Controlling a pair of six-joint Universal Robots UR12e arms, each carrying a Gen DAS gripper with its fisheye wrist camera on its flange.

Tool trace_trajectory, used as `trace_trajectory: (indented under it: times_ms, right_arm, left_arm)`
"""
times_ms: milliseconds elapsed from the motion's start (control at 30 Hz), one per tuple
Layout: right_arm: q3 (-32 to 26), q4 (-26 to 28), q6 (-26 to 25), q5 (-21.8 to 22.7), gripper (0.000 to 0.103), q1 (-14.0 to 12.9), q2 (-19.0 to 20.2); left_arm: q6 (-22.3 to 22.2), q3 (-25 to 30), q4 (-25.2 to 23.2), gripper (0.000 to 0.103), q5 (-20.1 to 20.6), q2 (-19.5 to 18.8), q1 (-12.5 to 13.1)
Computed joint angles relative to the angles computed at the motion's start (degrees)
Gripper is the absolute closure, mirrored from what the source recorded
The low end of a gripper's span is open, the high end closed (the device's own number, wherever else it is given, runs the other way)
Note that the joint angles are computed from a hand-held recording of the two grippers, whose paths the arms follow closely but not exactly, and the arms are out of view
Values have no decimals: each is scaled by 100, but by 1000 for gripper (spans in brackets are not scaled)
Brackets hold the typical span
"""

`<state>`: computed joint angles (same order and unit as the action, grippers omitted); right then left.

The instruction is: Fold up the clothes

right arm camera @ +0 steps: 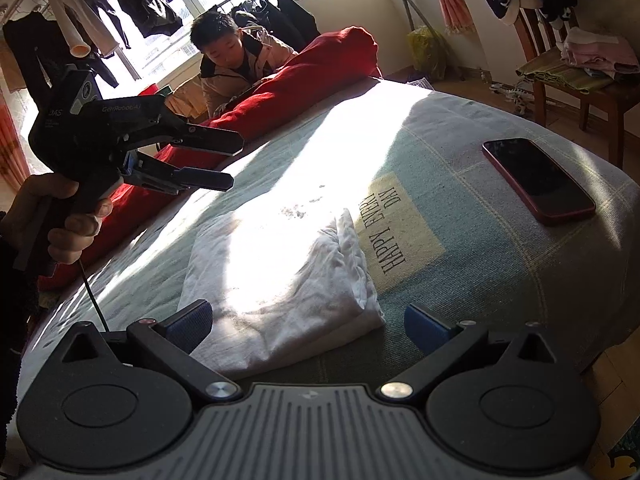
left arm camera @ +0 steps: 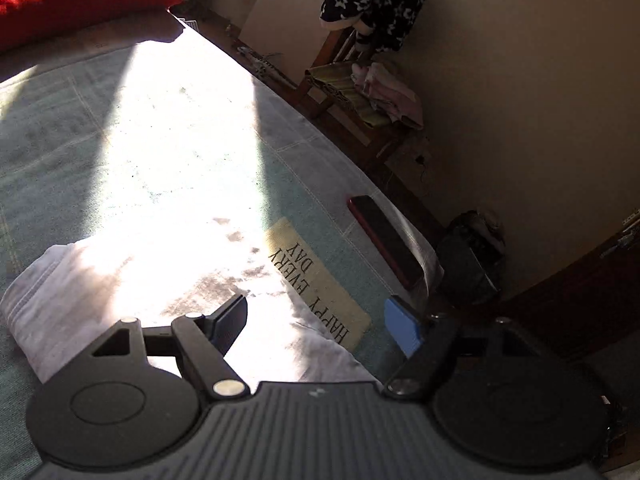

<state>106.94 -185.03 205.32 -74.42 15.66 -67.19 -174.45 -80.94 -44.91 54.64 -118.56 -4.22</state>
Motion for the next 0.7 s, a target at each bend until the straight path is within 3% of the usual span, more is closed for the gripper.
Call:
trace_trajectory:
  times_ms: [133,300,500,700]
  right_arm:
    - [-91,19,-148,91,0,41,41]
    - [-225,10,-288,148,0,74,111]
    - [-309,25,-273,237,0,50,221]
    - [-320,54,-281,202,0,0,284]
  left_arm:
    - [-359,-113,201,27,158,-58,77]
    - [-836,-208,650,28,-384,-247,182]
    - [-820,273,511,28,-546,-732,12]
    - [-1129,737,753,28,-739,-1198,-116]
